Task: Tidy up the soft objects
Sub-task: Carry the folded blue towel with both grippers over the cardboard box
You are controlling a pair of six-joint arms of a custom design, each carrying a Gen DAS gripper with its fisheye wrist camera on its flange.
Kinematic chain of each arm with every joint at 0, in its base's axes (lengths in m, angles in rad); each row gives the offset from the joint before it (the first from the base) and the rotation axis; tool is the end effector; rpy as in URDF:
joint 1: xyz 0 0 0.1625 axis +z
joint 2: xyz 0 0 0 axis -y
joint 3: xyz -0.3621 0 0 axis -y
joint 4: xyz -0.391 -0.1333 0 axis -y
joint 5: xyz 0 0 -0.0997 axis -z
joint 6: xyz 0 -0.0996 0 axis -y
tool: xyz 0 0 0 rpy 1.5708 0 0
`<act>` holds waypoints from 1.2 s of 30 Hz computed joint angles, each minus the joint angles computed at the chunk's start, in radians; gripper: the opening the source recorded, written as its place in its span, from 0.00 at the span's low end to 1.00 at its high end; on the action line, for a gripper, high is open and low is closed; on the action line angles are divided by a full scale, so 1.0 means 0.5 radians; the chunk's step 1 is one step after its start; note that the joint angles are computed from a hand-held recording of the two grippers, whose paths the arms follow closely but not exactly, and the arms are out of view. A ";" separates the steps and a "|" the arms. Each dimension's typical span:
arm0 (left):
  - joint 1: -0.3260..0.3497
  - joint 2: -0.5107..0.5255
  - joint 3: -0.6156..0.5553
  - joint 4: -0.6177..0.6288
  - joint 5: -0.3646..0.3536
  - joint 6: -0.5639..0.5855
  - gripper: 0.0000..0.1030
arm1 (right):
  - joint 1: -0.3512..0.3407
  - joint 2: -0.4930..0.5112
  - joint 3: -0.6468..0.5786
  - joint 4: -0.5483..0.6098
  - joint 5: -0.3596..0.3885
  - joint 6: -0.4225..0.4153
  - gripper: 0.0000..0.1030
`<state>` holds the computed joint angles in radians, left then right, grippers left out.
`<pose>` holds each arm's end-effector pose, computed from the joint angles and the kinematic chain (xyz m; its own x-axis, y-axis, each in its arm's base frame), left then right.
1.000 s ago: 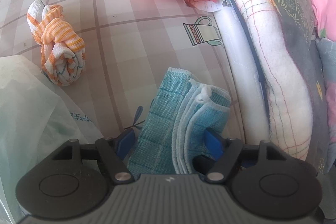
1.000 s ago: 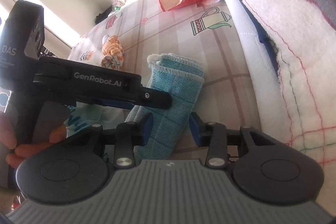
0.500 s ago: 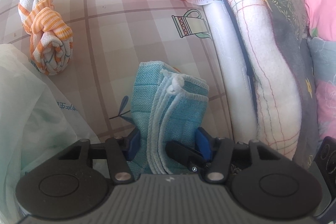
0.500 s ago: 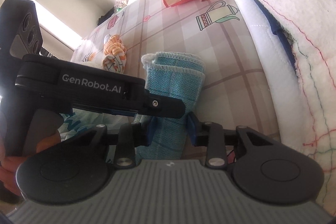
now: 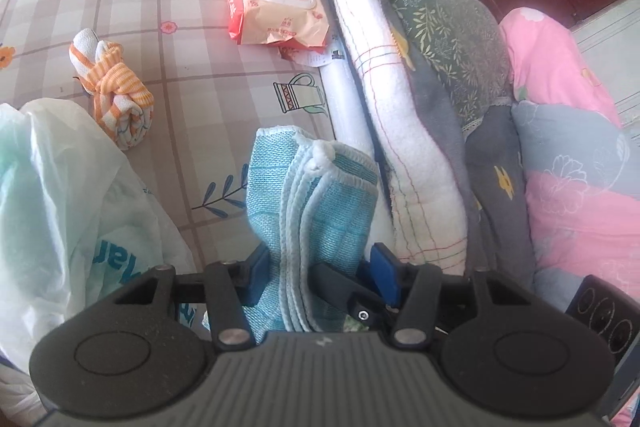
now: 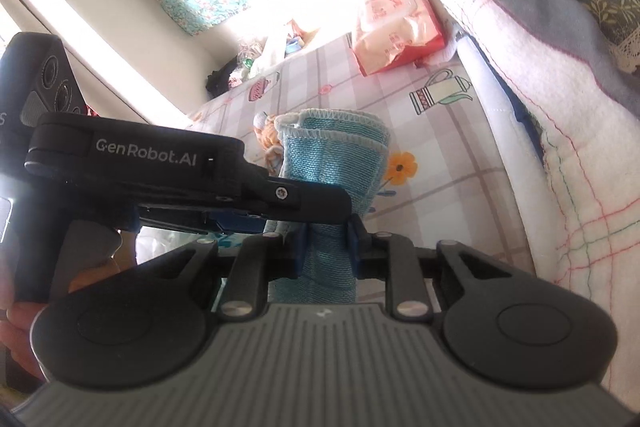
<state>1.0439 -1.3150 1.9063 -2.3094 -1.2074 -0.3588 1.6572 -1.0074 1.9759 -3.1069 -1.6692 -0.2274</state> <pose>-0.1199 -0.5417 0.2174 -0.9557 0.0976 -0.2777 0.1728 0.9498 -0.2609 0.1707 -0.5395 0.1165 -0.9540 -0.2218 0.2019 -0.2954 0.8109 -0.5051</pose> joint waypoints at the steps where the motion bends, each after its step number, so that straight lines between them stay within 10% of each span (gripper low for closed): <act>1: -0.017 -0.057 0.033 -0.007 0.016 0.003 0.52 | 0.026 -0.013 0.010 -0.012 0.002 0.001 0.19; 9: -0.120 -0.691 0.279 0.046 0.234 -0.016 0.53 | 0.327 0.059 -0.084 0.008 0.074 0.038 0.19; 19: 0.075 -1.363 0.332 0.400 0.588 -0.126 0.55 | 0.726 0.657 -0.623 0.352 0.237 0.186 0.19; 36: 0.706 -1.238 0.117 0.358 0.758 0.212 0.56 | 0.996 1.528 -1.412 0.783 0.199 0.513 0.21</act>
<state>1.3967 -1.9339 1.9649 -2.1305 -0.8283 -0.2528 2.1551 -0.2433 1.2701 -2.7154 -1.5699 0.0288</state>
